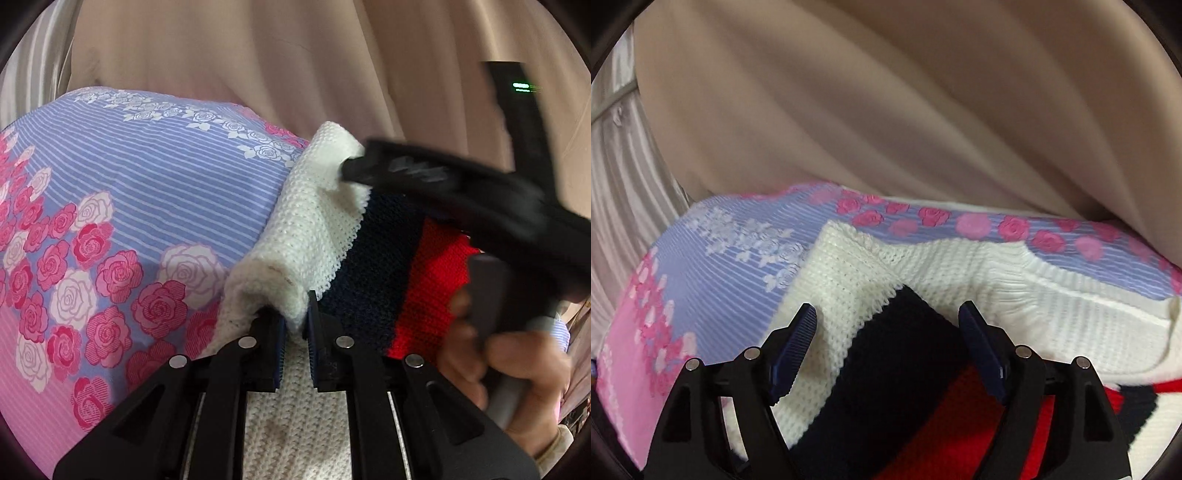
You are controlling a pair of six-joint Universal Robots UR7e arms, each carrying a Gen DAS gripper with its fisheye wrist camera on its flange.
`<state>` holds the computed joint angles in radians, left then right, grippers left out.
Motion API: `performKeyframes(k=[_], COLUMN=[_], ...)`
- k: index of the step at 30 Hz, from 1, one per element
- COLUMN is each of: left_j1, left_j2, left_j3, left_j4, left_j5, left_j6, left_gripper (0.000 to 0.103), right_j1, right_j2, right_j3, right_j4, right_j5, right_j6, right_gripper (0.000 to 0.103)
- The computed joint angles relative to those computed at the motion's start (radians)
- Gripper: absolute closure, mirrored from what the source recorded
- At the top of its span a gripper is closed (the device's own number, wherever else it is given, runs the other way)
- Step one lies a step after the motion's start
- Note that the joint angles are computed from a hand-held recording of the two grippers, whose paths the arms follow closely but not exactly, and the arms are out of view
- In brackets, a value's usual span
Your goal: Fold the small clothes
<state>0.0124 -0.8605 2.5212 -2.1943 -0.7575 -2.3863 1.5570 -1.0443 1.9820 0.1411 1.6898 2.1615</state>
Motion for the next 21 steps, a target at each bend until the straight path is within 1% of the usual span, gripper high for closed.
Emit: performKeyframes(k=[1,2,3,4,6,8,11,12,14,16,17,19,21], left_j1=[0.002,0.006,0.008,0.011,0.022,0.028,0.035,0.038,0.045,0.051,0.054,0.060,0.061], left_j2=[0.002,0.005,0.008,0.011,0.018,0.023,0.030,0.035,0.042,0.050,0.052,0.056,0.060], left_j3=[-0.008,-0.015,-0.022,-0.030,-0.042,-0.048,-0.057,-0.057,-0.068,-0.075,-0.079,-0.086,-0.091], left_j4=[0.008,0.016,0.027,0.038,0.046,0.047,0.049,0.047,0.059,0.062,0.062,0.065,0.068], left_j5=[0.000,-0.001,-0.002,-0.002,0.003,0.007,0.012,0.012,0.013,0.016,0.018,0.020,0.023], left_j6=[0.003,0.008,0.010,0.014,0.023,0.030,0.034,0.036,0.042,0.048,0.050,0.057,0.058], left_gripper=[0.093,0.093,0.093,0.093,0.093,0.093,0.093,0.093,0.093,0.093,0.093,0.093,0.093], right_j1=[0.005,0.009,0.008,0.014,0.038,0.057,0.072,0.076,0.084,0.082,0.077,0.078,0.083], right_j2=[0.002,0.009,0.005,-0.001,-0.024,-0.037,-0.034,-0.025,0.017,0.083,0.102,0.097,0.084], right_j3=[0.002,-0.010,-0.022,-0.023,-0.015,-0.023,-0.040,-0.043,-0.060,-0.086,-0.094,-0.098,-0.108], right_j4=[-0.009,0.007,0.027,0.028,0.008,0.020,0.025,0.014,-0.015,-0.049,-0.059,-0.050,-0.006], right_j5=[0.008,0.010,0.003,-0.005,-0.020,-0.039,-0.054,-0.043,0.011,0.090,0.113,0.102,0.096], right_j6=[-0.013,-0.004,0.010,0.019,0.021,0.035,0.046,0.043,0.029,0.015,0.010,0.024,0.048], right_gripper=[0.063,0.090,0.093,0.095,0.096,0.096,0.096,0.096,0.096,0.096,0.096,0.095,0.093])
